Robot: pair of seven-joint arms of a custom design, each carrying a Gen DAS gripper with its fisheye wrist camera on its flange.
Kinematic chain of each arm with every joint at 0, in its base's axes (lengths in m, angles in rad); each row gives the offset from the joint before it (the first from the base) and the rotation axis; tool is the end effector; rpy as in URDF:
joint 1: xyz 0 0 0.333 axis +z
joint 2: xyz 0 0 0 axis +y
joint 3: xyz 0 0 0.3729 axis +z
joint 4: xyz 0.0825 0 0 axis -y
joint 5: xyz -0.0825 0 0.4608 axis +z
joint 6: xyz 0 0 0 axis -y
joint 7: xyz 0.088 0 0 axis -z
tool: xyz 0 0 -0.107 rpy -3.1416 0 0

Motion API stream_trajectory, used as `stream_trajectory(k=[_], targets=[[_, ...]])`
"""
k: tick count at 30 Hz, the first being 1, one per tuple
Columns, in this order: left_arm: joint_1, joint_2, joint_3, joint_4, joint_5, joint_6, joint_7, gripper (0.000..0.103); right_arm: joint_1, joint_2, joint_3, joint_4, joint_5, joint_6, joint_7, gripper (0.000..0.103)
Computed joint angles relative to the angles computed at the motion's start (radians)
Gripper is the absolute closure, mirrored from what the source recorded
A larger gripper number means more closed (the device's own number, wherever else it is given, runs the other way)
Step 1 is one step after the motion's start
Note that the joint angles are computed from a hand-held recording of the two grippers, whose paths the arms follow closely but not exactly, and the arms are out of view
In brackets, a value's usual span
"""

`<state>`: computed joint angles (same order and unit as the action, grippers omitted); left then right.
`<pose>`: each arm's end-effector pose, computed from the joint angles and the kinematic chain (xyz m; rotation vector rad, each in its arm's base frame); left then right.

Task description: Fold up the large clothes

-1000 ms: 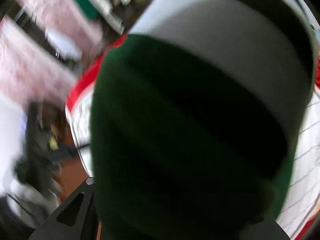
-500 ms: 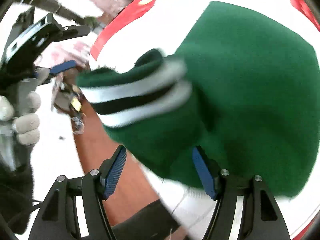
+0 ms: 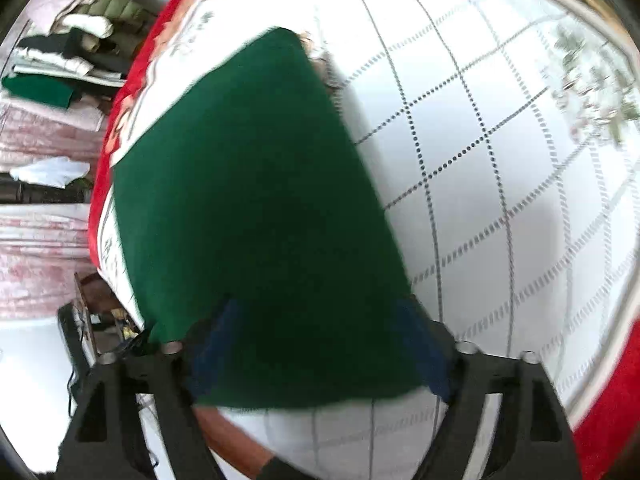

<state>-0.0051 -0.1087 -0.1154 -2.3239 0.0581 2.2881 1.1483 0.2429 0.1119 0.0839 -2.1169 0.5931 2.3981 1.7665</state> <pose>0.5512 -0.0659 0.4011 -2.4277 1.8555 -0.0524 0.6090 0.2100 0.3885 -1.6537 2.1951 0.4244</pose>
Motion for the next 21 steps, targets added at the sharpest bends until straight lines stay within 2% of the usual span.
stream_trajectory(k=[1,2,4,7,9,11,12,15,17,18,20,21], targets=[[0.000,0.004,-0.001,0.007,0.007,-0.003,-0.002,0.000,-0.018,0.018,-0.002,-0.005,0.063,0.008,-0.066,0.009],[0.001,0.008,-0.002,0.016,0.018,-0.006,-0.008,0.000,-0.041,0.068,0.009,0.016,0.188,-0.003,-0.171,0.002],[0.001,0.017,-0.003,0.035,0.036,-0.015,-0.009,0.000,-0.082,0.145,0.036,0.061,0.366,-0.054,-0.312,0.000],[0.002,0.018,-0.005,0.058,0.074,-0.031,-0.022,0.000,-0.108,0.196,0.049,0.107,0.441,-0.101,-0.381,0.002],[0.001,0.012,-0.007,0.073,0.095,-0.038,-0.032,0.000,-0.109,0.161,0.046,0.075,0.463,-0.090,-0.370,0.041],[-0.002,0.000,-0.009,0.091,0.093,-0.045,-0.037,0.000,-0.114,0.119,0.046,0.028,0.550,-0.083,-0.344,0.055],[-0.005,-0.006,-0.010,0.100,0.092,-0.050,-0.037,0.000,-0.108,0.075,0.043,-0.016,0.578,-0.079,-0.309,0.059],[-0.023,-0.018,-0.030,0.137,0.112,-0.064,-0.044,0.000,-0.076,-0.008,0.020,-0.096,0.522,-0.124,-0.195,0.057],[-0.048,-0.004,-0.045,0.174,0.094,-0.057,-0.028,0.000,-0.056,-0.041,0.001,-0.119,0.379,-0.185,-0.078,0.038],[-0.061,0.020,-0.051,0.204,0.080,-0.051,-0.019,0.000,-0.030,-0.052,-0.021,-0.121,0.272,-0.197,-0.007,0.035],[-0.079,0.073,-0.057,0.251,0.068,-0.011,0.000,0.000,-0.030,-0.068,-0.016,-0.121,0.192,-0.159,0.061,0.035],[-0.086,0.104,-0.059,0.281,0.079,0.000,0.000,0.000,-0.021,-0.079,-0.019,-0.114,0.099,-0.122,0.136,0.035]])
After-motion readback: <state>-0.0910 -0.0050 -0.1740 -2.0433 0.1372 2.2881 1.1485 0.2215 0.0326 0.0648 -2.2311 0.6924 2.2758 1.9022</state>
